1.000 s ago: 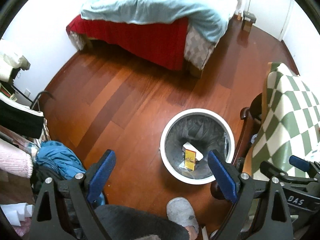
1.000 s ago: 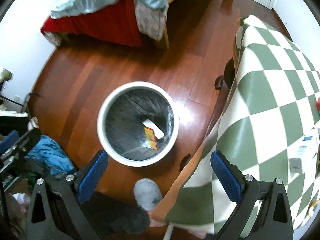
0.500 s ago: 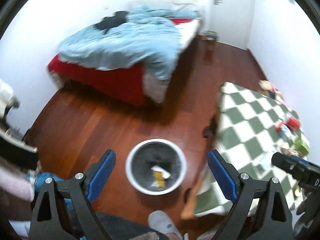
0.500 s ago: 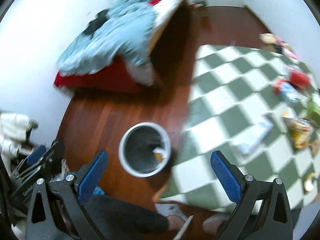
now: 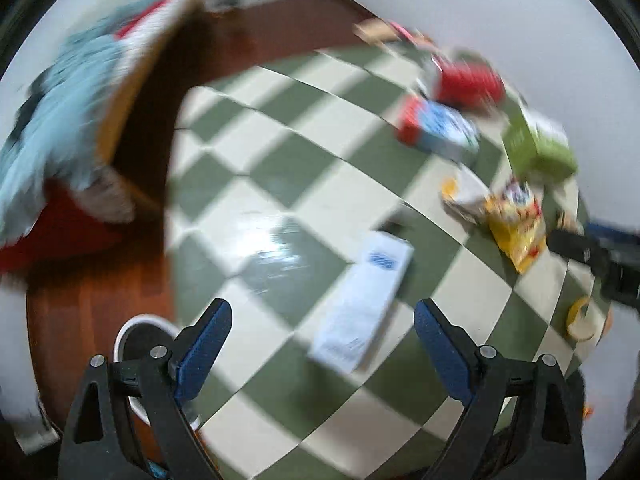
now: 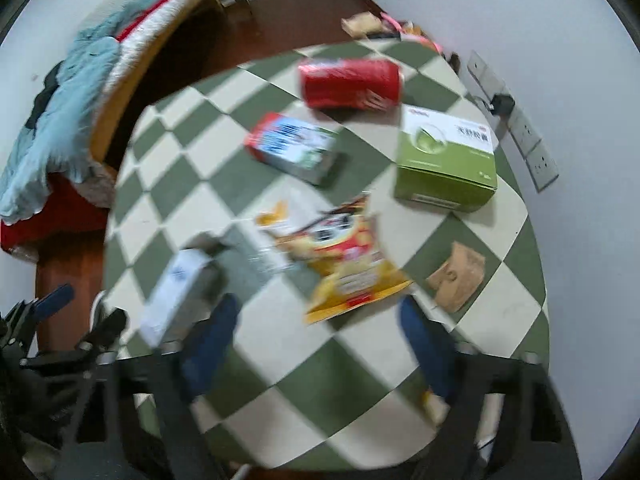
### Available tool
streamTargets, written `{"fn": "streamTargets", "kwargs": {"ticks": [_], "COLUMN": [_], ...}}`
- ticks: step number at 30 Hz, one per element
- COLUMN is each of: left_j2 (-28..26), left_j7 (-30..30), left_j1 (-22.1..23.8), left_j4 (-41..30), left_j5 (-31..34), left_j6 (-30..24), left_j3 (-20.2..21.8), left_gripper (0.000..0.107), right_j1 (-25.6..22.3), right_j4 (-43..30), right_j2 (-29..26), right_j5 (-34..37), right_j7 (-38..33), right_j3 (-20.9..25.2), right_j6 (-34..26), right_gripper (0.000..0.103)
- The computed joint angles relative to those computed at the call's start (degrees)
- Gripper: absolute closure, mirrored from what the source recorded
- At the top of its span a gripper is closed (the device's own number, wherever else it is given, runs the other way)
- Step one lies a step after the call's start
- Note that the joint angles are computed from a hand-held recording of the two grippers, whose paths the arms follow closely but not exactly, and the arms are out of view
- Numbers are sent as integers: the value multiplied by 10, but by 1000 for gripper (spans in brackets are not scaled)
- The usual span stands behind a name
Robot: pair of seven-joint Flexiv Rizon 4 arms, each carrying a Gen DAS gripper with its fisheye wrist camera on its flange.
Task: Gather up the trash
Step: 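Grasp the white milk carton with the left tool while the right tool grasps the panda snack bag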
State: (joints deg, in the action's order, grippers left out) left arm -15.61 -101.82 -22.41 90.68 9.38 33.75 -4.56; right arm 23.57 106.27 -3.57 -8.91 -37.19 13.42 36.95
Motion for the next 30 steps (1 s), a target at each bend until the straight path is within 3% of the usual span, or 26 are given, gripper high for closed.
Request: {"fn": "streamTargets", "kwargs": {"ticks": [2,5,8,11,12,16,19,24,30], "left_j2": [-34,-66,-90,-92,-89,-71,-48,2,50], "left_j7": [22,46,52,34,29,-4,-31,-79,-95], "left_j1": [-3,-11,-22,-29,-27,-26,-26,-23,4], "left_j4": [-28,-52,-76,-73,-68,-47,-26,10,28], "left_j5": [-4,-9,-3,2,-3,-6,1,18,30], "left_j6": [-18,-42,-72,-63,-58,-38,-19,22,57], "left_j3": [-10,-11,-4,6,7,13,16,15,15], "left_gripper": [16,31,55,66,68,72,72,73,73], "right_j1": [-10,-16,-20,-23,-24,-24,-23,-13,5], "right_j4": [4,-3,-17,-19,-16,2,11,33,33], "right_j2": [-12,-35,-60,-77,-79,-73,-62,-25,7], "right_j5": [16,30,50,64,67,62,56,26,-7], "right_j7": [-24,-58,-86,-99,-99,-92,-81,-33,16], "right_j3": [-7,-12,-12,-13,-13,-13,-12,-6,6], "right_j6": [8,14,8,16,23,52,65,72,79], "right_gripper": [26,26,26,27,37,50,53,54,55]}}
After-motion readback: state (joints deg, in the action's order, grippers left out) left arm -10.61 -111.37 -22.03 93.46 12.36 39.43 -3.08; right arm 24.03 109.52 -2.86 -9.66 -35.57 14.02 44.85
